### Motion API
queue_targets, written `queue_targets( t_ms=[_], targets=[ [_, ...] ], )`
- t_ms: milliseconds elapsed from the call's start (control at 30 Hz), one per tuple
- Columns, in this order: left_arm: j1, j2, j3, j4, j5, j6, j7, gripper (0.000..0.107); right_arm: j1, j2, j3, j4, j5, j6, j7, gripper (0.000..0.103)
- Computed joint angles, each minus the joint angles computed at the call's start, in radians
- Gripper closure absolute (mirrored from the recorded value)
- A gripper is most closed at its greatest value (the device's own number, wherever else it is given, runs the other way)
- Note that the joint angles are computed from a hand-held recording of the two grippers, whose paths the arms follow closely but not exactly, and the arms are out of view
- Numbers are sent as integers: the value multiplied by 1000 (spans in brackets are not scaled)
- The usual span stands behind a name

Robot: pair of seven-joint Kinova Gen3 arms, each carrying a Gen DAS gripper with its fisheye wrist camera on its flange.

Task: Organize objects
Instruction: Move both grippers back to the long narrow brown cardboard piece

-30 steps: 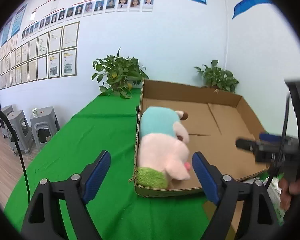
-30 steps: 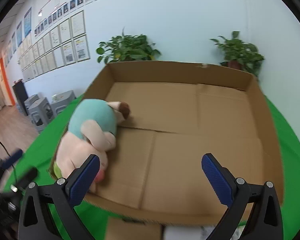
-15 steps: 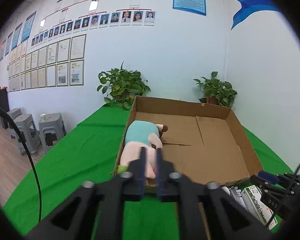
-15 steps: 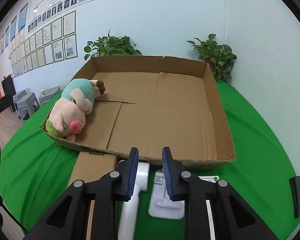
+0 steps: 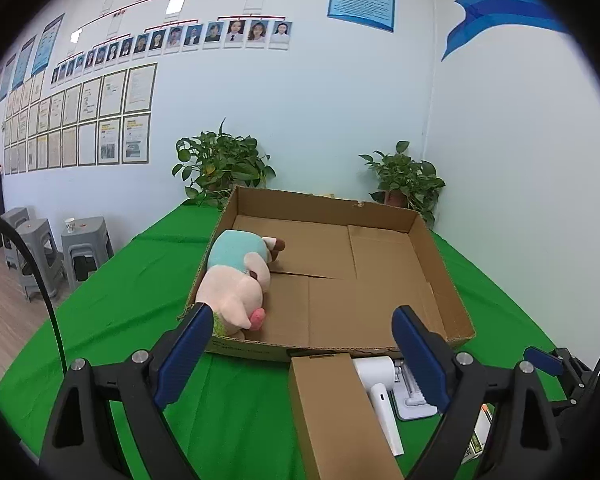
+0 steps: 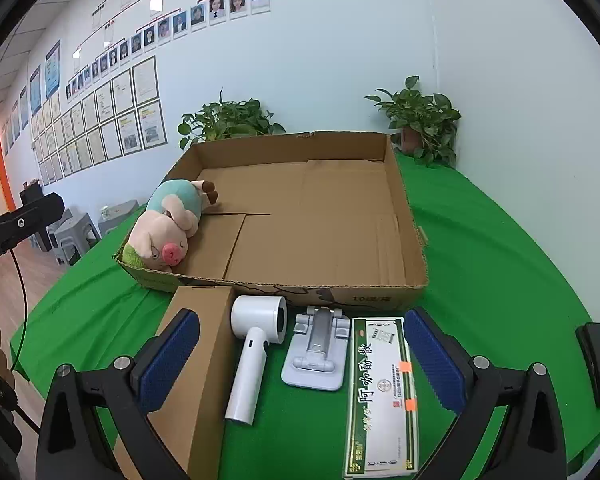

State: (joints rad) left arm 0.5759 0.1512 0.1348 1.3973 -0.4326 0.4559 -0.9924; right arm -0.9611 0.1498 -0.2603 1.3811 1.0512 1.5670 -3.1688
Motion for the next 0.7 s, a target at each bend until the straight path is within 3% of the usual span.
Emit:
queue_targets(
  t_ms=[133,233,400,567,633,700],
  targets=[
    [-65,18,73,-29,112,27,-148,17,0,-13,-8,17,-3,0,-20,0],
    [-147,28,152,-32,225,25,-269,17,10,-45,-21,70,-1,-60,-38,0],
    [-111,38,91,-26,373,6,-408,17,23,-51,-46,98,4,-100,-37,0],
    [-99,49,78,-24,401,3,-442,17,34,-45,-44,108,7,-142,-25,0],
    [-113,51,85,-23,435,6,-469,17,29,-59,-25,135,5,-200,-28,0],
    [-132,53,95,-26,477,14,-501,17,68,-83,-57,175,8,-281,-36,0]
  ],
)
